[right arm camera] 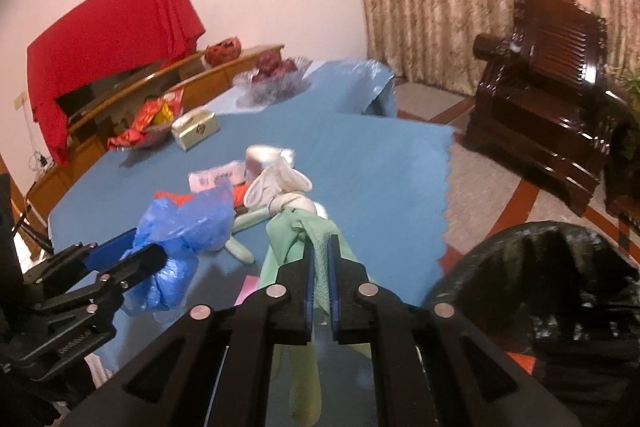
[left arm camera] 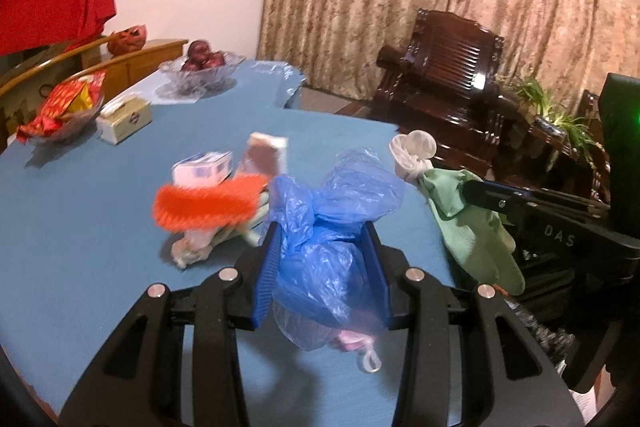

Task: Collect trash
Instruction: 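Carry the blue bag and green glove over the black bin and open both grippers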

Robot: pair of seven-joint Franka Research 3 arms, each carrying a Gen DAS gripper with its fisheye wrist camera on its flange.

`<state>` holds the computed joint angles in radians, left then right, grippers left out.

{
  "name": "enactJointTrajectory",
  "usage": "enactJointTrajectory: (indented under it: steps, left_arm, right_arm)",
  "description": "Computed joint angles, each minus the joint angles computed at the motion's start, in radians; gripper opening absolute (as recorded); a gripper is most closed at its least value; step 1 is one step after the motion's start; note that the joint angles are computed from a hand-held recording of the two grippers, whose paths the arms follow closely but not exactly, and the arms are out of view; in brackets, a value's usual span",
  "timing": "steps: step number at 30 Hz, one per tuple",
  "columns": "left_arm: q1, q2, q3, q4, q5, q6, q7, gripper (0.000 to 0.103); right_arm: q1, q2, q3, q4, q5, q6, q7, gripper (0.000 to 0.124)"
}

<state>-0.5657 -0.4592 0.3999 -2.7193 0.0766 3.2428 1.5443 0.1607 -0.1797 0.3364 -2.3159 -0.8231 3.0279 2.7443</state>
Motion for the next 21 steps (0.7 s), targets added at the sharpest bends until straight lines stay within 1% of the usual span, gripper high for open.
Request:
enactJointTrajectory:
  steps: [2,5,9,11,14,17,20,21]
  left_arm:
    - [-0.03,-0.003,0.002,0.01,0.001,0.0,0.002,0.039]
    - [-0.083,-0.003,0.018,0.021,0.0,0.001,0.008,0.039]
    - [-0.176,0.014,0.042,0.049,-0.005,0.01,0.018,0.039]
    - [-0.21,0.026,0.049,0.062,-0.005,0.015,0.017,0.039]
    - [-0.289,0.057,0.077,0.091,-0.006,0.026,0.014,0.039]
    - [-0.375,0.085,0.125,0.115,-0.002,0.035,0.008,0.039]
    - [-0.489,0.125,0.195,0.152,0.006,0.046,0.003,0.039]
    - [-0.542,0.14,0.232,0.165,0.01,0.052,0.004,0.039]
  right_arm:
    - [-0.022,-0.054,0.004,-0.031,-0.015,0.001,0.025,0.006]
    - [-0.065,-0.131,0.022,-0.078,0.007,0.0,0.02,0.006]
    - [-0.115,-0.233,0.037,-0.149,0.061,-0.004,-0.003,0.006]
    - [-0.132,-0.287,0.036,-0.189,0.091,-0.014,-0.018,0.006]
    - [-0.151,-0.363,0.028,-0.249,0.139,-0.035,-0.043,0.006]
    - [-0.167,-0.429,0.021,-0.306,0.185,-0.057,-0.068,0.006]
    - [-0.183,-0.482,0.01,-0.359,0.228,-0.074,-0.098,0.006]
    - [-0.189,-0.5,0.005,-0.378,0.243,-0.083,-0.108,0.006]
